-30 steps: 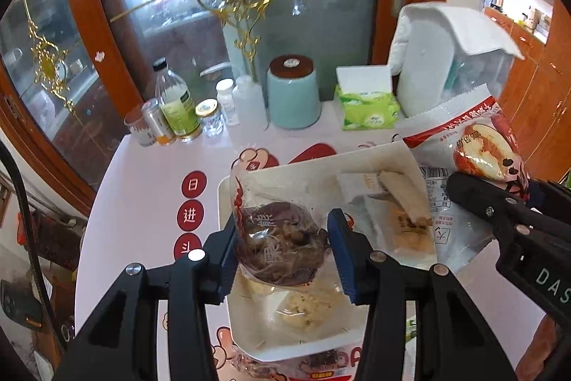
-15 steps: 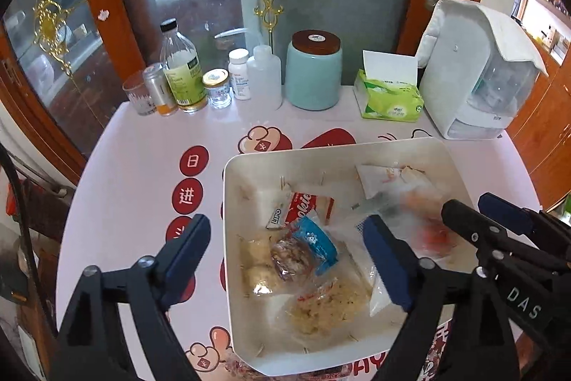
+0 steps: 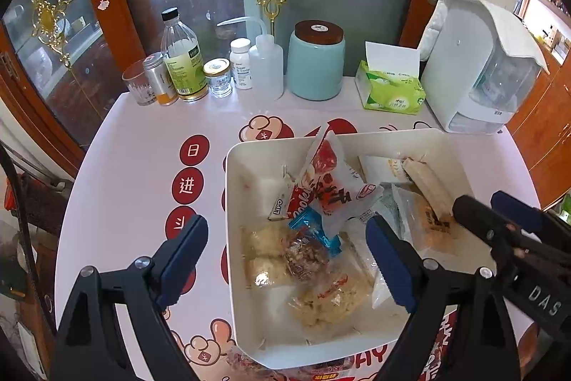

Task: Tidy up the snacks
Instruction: 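Withdraw both open grippers back over the remaining snacks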

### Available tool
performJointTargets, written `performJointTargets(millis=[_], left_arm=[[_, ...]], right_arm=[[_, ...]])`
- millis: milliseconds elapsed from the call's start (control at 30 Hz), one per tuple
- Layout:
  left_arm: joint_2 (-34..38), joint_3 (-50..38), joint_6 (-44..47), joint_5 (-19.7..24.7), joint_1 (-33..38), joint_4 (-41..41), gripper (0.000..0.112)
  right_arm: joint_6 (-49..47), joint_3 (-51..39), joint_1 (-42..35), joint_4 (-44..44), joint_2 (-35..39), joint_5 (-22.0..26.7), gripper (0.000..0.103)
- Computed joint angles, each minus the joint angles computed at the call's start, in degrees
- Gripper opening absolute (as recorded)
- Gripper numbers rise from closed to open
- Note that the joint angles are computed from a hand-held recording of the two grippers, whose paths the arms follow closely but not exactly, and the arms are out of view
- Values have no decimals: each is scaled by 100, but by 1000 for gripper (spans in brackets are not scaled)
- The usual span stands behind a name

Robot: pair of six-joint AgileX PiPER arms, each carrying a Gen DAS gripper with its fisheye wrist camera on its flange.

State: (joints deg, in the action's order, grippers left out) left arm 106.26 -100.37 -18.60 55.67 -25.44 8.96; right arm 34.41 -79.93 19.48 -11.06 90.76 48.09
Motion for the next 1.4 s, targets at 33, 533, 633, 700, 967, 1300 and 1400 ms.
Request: performJointTargets(millis=[33,533,633,700,967,1300,1400], left_arm=[[-30,22,-12,-5,-7,1,89],[-822,708,-235,-67,-174,71,89],[-1070,919,-333,-82,-275,160,89],[-1227,1037,-358,-69,-320,203,89],[-2107,1777,-454,49,-547,575,90],[-3273,2770,-947,516,-906,1155,90],[-3563,3054,-1107,676,-1047,1334,90]], right_arm=[[-12,18,14,4,-21,4,65],[-19,304,291,-213,-591,402,65],[-51,557,333,-172,-905,339,65],[30,747,416,-274,-1144,279,65],[247,1356,793,-739,-2057,450,65],[-139,1930,1140,-489,-3012,844,65],[-217,2056,1295,-491,-3248,964,65]])
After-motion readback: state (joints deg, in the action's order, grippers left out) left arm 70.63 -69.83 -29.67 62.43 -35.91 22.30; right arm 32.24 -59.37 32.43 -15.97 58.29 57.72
